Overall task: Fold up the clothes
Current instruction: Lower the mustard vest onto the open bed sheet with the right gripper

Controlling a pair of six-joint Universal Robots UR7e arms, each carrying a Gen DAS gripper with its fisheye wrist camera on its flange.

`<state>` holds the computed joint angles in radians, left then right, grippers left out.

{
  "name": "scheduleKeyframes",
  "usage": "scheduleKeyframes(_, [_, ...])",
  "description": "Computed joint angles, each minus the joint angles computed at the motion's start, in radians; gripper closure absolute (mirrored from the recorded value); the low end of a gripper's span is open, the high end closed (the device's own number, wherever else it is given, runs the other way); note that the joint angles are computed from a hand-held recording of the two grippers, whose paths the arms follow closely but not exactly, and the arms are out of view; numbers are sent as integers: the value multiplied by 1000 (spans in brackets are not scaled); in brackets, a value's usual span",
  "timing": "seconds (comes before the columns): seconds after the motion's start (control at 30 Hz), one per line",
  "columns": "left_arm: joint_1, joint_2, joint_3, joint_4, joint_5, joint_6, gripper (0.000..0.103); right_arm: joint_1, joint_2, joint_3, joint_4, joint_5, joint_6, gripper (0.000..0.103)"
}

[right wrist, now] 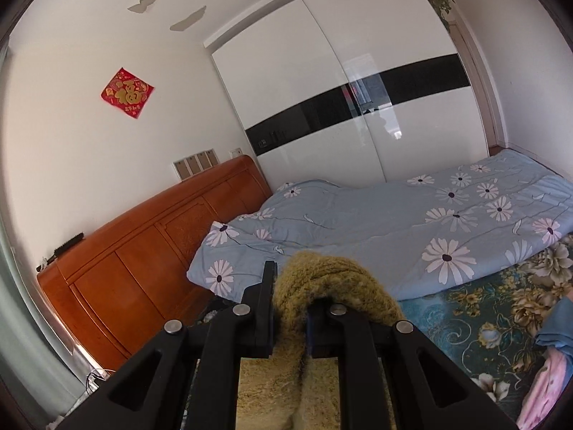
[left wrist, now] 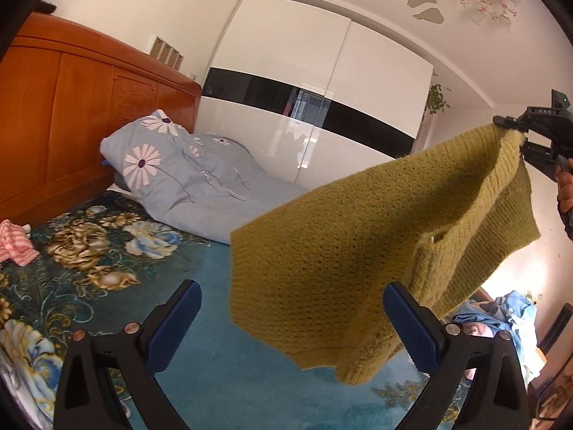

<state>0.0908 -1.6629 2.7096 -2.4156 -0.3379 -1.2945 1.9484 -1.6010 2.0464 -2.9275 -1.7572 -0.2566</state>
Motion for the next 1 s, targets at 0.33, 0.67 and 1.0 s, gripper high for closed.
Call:
scheduleKeyframes(0.33, [79, 57, 45, -67, -98, -13, 0, -418, 19, 142, -3, -56, -47, 90])
scheduleKeyframes(0.67, [213, 256, 1, -228, -135, 66, 0, -713, 86, 94, -8, 43, -103, 88])
scheduleKeyframes(1.0, [362, 521, -53, -517, -241, 240, 0, -803, -12, 158, 47, 175, -349, 39])
